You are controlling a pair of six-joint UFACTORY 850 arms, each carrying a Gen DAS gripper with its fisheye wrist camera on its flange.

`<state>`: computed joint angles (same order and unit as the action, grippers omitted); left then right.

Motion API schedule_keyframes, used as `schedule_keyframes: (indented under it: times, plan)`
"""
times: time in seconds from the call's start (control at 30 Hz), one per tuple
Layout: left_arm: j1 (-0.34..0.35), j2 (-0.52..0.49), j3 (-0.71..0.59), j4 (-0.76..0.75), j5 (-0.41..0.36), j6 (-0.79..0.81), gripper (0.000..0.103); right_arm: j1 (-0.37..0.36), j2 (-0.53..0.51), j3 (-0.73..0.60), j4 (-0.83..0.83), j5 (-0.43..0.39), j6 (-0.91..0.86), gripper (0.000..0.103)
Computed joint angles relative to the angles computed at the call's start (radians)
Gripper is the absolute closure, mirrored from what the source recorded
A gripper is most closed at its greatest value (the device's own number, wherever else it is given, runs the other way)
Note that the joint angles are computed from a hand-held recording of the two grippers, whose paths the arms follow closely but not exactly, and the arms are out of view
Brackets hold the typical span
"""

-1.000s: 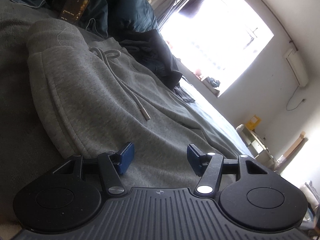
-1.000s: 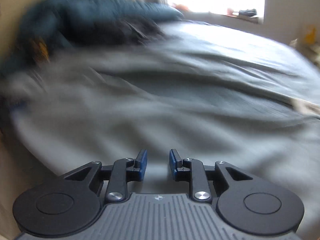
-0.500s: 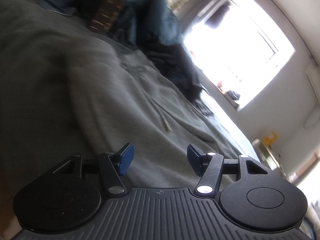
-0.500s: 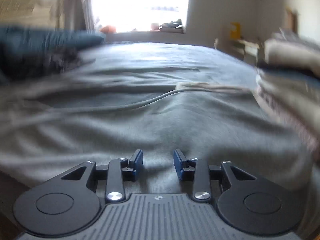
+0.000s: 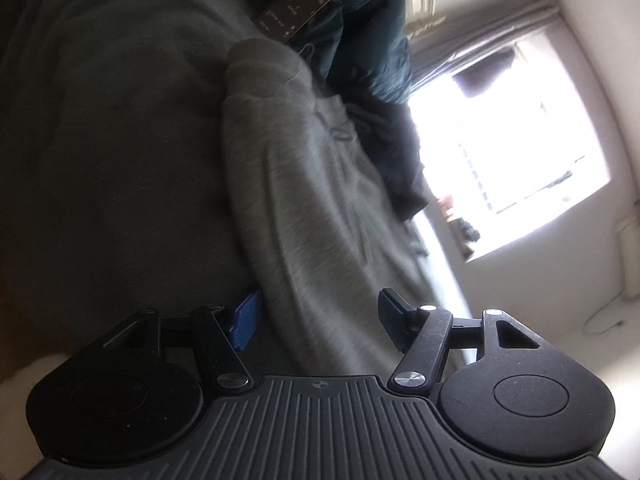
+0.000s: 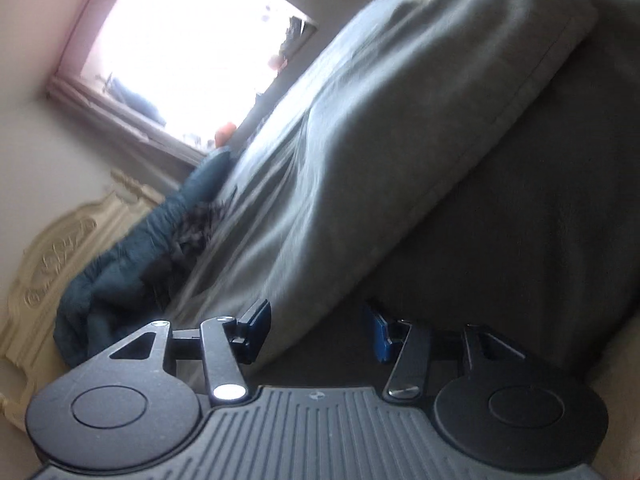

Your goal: Fold clothes

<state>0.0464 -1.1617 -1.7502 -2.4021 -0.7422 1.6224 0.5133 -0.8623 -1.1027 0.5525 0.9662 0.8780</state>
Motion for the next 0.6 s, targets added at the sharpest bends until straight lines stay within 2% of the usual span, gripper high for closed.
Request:
schedule_keyframes:
  times: [0.17,0.3,0.4,0.53,0.6]
  plan:
    - [0.002,-0.045,-0.051,0.028,-0.029,-0.085,0.040,-0.020,-0.056,-0.028,-0.004,0.094,0.151,0.050]
    - [0.004,-0.051,-0.036,0.074,-0.100,-0.078,0.040,-0.018,-0.078,-0.051,-0.060,0.094,0.188,0.050]
    - [0.006,-0.069,-0.068,0.084,-0.104,-0.114,0.040,-0.030,-0.089,-0.062,-0.077,0.105,0.216,0.051]
    - [0.003,-0.089,-0.107,0.053,-0.098,-0.135,0.040,-0.036,-0.102,-0.073,0.006,0.167,0.211,0.052]
    - [-0.002,-0.092,-0.111,0.038,-0.091,-0.129,0.040,-0.035,-0.117,-0.094,0.019,0.169,0.209,0.052]
